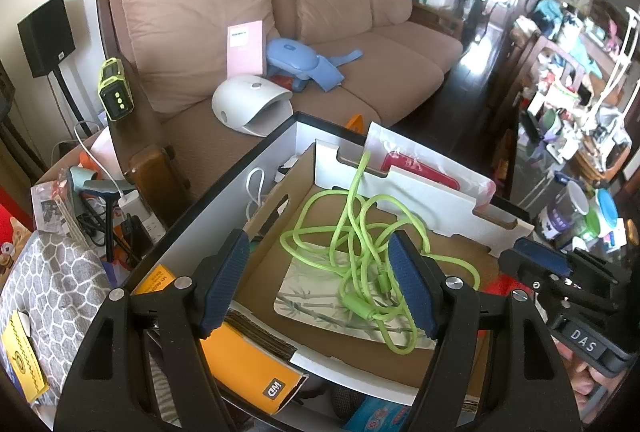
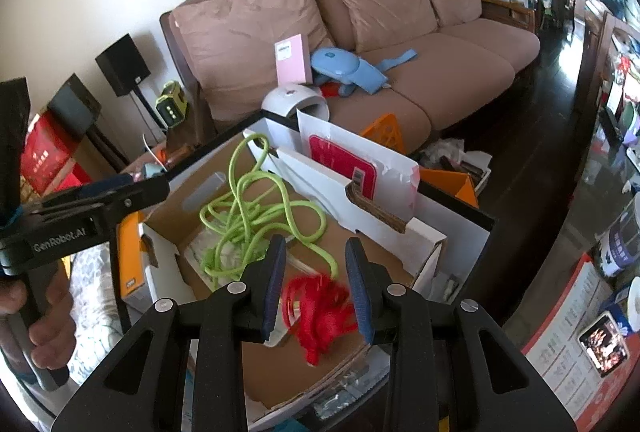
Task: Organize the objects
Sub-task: 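Lower the red cable into the box with the right gripper, then open the right gripper to release the red cable into the box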
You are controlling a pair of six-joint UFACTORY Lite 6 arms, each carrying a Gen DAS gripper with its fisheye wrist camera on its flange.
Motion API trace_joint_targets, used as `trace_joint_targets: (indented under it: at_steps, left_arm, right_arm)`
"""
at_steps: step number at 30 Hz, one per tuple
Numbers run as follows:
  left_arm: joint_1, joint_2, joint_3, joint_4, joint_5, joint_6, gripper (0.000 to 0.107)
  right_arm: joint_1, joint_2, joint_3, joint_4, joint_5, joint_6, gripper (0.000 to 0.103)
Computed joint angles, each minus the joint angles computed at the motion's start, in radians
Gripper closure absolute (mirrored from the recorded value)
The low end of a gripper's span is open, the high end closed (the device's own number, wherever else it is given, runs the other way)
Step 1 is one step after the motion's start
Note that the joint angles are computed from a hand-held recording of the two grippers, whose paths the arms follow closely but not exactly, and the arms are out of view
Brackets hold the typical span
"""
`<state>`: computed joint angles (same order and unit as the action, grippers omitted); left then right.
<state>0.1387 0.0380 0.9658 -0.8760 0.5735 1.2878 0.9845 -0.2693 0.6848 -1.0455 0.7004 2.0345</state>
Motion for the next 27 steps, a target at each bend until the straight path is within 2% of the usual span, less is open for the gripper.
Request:
trace_joint_targets:
  at_steps: [10,20,27]
  left_arm:
    - [0.001,0.002,0.0,-0.003,0.0,0.003,0.038]
    - [0.01,0.007,0.012,-0.005,0.013,0.0,0.038]
    - [0.019,0.007,0.021,-0.007,0.02,-0.005,0.038]
  right_arm:
    - [0.037,-0.012,0.005,-0.022,0.061,0.035,0.042]
    - [0.056,-0.031,0.0,-0.038,0.097,0.062,0.031]
    - [0.057,-0.025,0.004,-0.047,0.099,0.074,0.029]
